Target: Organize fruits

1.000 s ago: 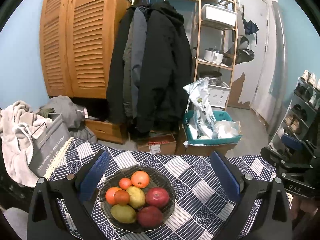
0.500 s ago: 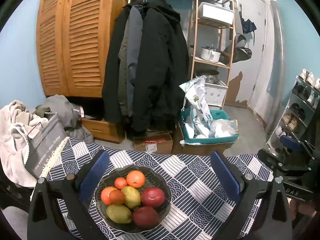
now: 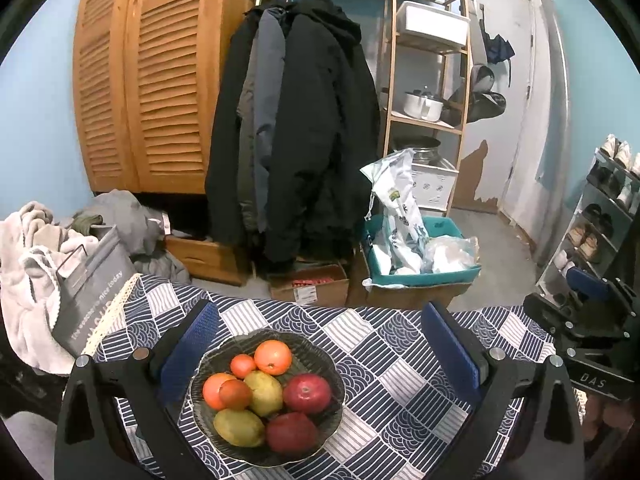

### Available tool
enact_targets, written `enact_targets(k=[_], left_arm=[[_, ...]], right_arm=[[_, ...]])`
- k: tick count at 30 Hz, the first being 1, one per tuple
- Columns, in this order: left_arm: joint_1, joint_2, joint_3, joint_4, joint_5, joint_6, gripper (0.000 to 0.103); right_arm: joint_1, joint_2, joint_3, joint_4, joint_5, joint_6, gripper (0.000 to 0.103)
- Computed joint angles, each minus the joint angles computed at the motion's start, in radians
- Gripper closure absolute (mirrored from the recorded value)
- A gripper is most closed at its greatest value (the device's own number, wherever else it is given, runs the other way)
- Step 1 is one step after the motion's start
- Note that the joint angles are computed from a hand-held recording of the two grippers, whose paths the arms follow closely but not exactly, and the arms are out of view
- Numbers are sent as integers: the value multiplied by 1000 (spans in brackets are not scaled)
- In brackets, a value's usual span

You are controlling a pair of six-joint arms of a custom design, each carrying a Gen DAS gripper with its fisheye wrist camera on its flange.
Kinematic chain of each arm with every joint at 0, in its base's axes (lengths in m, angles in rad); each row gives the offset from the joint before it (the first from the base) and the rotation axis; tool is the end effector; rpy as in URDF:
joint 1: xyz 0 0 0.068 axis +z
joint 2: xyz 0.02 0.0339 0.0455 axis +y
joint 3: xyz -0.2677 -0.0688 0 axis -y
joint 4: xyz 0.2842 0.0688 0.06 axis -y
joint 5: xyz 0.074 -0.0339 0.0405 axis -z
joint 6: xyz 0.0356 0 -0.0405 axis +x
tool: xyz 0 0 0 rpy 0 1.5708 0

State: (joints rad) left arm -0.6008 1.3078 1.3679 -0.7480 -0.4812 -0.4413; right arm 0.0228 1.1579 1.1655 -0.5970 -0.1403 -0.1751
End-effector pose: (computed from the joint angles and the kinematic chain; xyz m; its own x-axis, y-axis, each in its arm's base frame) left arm 0.2667 -0.1628 0.3819 -0.5616 -0.0741 -0.8241 -0.0373 0.9972 -0.0643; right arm 0.2869 0.0115 0.3601 -0.5230 -0.1845 -0.8321 -0.2335 0.9700 -0.0683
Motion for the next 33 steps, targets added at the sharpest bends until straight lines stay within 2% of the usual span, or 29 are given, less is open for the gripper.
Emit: enact_targets(k=[14,26,33], left_arm=[[12,2,1,-11,-15,2,1],[-6,27,31,-57,-88,-23,1],[4,28,34,-65,-77,-41,1]], right_arm=[[-13,6,10,-9,-11,-8,14],[-11,10,14,-14,-8,-9,14],[-5,12,10,-12,0,-19,14]])
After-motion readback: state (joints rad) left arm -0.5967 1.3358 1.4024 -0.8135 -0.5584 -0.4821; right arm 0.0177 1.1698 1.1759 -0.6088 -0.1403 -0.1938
